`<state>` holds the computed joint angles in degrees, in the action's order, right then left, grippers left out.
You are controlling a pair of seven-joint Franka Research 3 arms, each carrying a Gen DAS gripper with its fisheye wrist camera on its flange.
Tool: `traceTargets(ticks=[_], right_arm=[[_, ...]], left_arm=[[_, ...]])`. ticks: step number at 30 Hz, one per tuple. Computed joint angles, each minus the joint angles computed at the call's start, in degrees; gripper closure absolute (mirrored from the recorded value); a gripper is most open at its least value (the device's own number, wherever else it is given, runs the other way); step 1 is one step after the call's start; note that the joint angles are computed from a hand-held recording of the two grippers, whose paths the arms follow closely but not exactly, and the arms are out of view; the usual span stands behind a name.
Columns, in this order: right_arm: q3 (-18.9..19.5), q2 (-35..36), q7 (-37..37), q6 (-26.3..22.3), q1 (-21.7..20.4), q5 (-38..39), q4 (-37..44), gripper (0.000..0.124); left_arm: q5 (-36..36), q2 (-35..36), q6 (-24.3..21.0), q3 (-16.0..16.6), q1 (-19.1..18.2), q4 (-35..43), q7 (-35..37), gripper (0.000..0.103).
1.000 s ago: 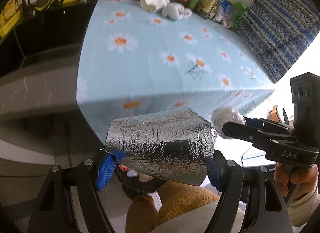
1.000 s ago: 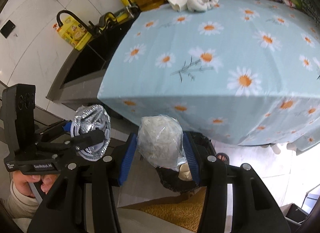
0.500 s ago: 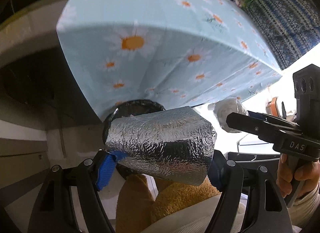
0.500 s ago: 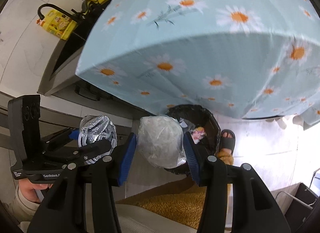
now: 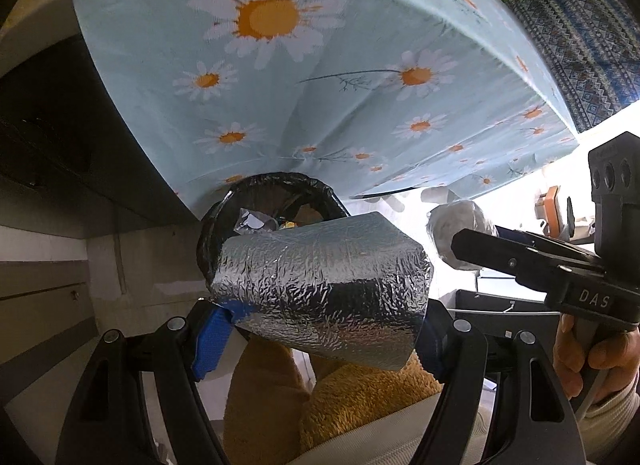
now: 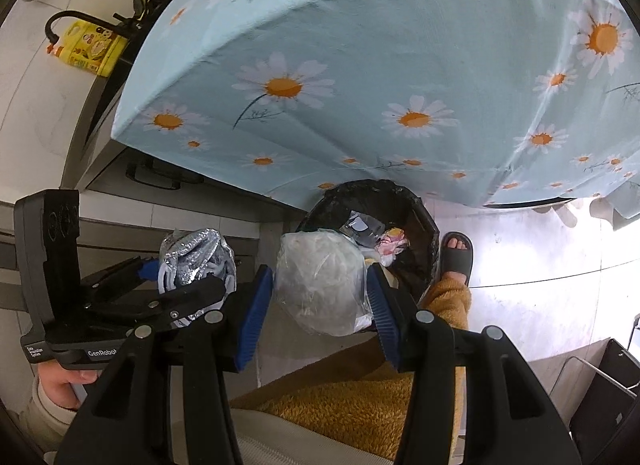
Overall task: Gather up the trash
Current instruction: 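Open both tools to drop the foil cup and bag into the bin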
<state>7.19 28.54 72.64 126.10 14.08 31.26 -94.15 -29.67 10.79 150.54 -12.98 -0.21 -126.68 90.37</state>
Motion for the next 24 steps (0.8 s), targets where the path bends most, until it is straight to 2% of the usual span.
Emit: traceTargets(ticks=[8, 10, 11, 24], right_arm=[[0.2, 2.5, 1.3, -1.5, -0.4, 0.7, 3.1, 0.071], [0.1, 2.7, 1.7, -1.3, -0.5, 1.0, 3.3, 0.061], [0.1, 2.7, 2.0, -0.9, -0.5, 1.1, 3.3, 0.058], [-0.3, 3.9, 4.8, -1.4, -0.9, -0.6, 6.1, 0.056]], left_arm=[[1.1, 1.4, -1.2, -0.1, 0.3, 2.1, -0.7, 0.026], [0.8, 2.1, -1.1, -0.2, 0.6, 2.7, -0.4, 0.011], [2.2, 2.3, -1.1, 0.3, 0.3, 2.9, -1.8, 0.007], [2.4, 2.2, -1.4, 0.1, 2.0, 3.1, -3.1, 0.007]])
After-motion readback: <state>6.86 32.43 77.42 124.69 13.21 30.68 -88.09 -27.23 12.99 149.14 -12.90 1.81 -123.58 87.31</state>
